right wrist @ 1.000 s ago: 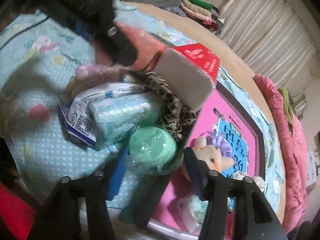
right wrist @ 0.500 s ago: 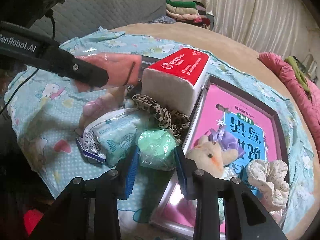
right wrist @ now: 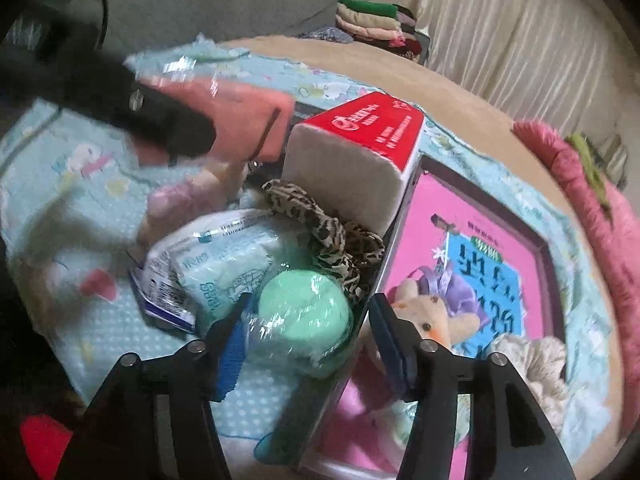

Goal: Organize soft objects
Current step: 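Lift the pink bagged item and green ball and carry them over the book tray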

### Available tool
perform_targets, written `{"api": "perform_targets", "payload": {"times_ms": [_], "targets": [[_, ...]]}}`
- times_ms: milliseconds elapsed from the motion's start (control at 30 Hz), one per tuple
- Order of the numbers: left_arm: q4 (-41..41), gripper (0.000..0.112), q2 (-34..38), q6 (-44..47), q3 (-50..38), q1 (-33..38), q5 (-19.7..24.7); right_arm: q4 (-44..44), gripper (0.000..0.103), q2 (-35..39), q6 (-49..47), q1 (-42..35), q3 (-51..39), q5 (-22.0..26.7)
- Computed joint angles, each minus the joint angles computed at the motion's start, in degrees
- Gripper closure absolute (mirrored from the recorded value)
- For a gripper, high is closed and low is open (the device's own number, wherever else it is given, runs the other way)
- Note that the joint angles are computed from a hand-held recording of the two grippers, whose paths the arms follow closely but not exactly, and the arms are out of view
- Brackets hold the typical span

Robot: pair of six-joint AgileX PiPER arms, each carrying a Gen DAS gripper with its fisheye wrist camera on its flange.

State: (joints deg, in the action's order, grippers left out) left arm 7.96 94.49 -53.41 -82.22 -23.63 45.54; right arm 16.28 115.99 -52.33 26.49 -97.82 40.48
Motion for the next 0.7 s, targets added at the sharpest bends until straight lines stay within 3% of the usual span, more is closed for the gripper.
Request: {"api": "perform_targets", "payload": {"times_ms": [167,267,300,700], "targets": [[-0.2,0.093,0.1,0.4,-0.1,0.1,0.0,-6.9,0.05,-0.4,3.4,1.8,1.8,-4.1],[0.2,0.093,0.0,0.3,-0.1,0.0,0.0,-0.8,0.057,0.0,1.3,-0.4,-1.0,0.3],[0.5,0.093,0.1,0.2,-0.3,-0.2,0.2,3.2,0.064,0.0,-0.6,-1.6,-2.2,2.9],[5.7,0.093,1.0,-2.5,-7.0,-3.9,6.1,22.0,0.064,-4.5,-4.7,-8.4,-3.4,11.6]]}}
